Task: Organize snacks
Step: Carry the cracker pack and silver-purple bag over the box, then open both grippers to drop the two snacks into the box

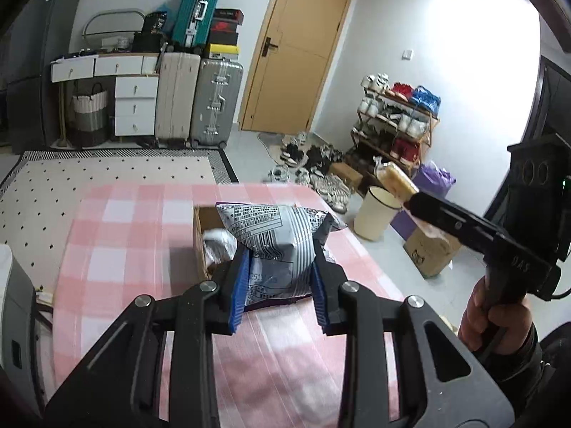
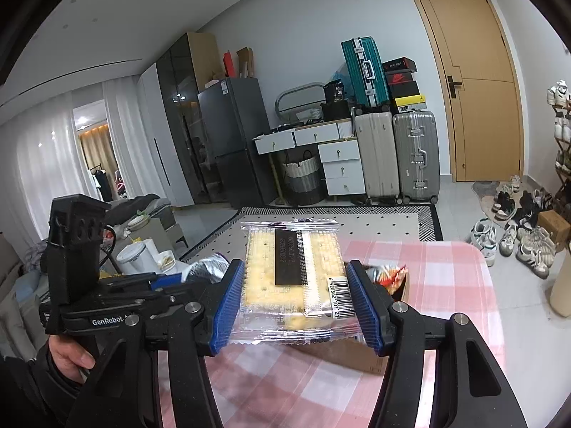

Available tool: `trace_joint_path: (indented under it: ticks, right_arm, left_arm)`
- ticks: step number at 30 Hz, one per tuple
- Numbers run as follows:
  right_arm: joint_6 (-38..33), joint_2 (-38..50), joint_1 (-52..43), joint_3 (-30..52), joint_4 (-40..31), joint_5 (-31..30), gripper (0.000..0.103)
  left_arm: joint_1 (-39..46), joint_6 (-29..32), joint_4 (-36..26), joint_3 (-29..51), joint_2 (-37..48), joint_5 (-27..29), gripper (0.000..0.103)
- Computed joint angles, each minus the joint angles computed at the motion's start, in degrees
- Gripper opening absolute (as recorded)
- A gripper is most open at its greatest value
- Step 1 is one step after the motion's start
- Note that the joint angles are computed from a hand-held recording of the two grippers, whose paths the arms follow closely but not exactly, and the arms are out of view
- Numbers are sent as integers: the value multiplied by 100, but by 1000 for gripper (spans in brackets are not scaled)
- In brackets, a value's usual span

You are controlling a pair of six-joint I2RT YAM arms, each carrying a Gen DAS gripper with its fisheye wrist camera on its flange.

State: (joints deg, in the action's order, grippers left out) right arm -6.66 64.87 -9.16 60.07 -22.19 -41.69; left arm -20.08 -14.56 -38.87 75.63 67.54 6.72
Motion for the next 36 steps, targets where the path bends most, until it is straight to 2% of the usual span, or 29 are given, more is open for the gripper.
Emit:
trace_joint_path:
  ticks: [9,13,22,25,27,29,33,35,36]
  right_arm:
    - [128,1095,445,1159,168,457,59]
    - [179,1642,549,1580,326,570,59]
    - [115,3036,721,2424,420,817,56]
    - [79,3492,808,2561,447,1000,55]
    - [111,3691,788,2547,590,991,56]
    - [154,3853,740,2538,717,919,56]
    - [130,3956,664,2484,854,891,56]
    - [138,3843,658,2310,980,898,57]
    - [145,3803,646,2278,991,895,58]
  left_arm:
    - [222,144,-388,1668,1298,115,28]
    - [313,173,-273,2205,1931,170,28]
    - [462,258,18,3063,3511,237,28]
    - [458,355,-177,3518,4225,353,28]
    - [385,371,-275,3668,4572,146,30]
    - [388,376,-202,3683,4833,208,31]
    - [402,342,60,3437,4922,269,37]
    - [366,390,124,3334,4851,147,50]
    - [334,367,201,3239,4780,22,65]
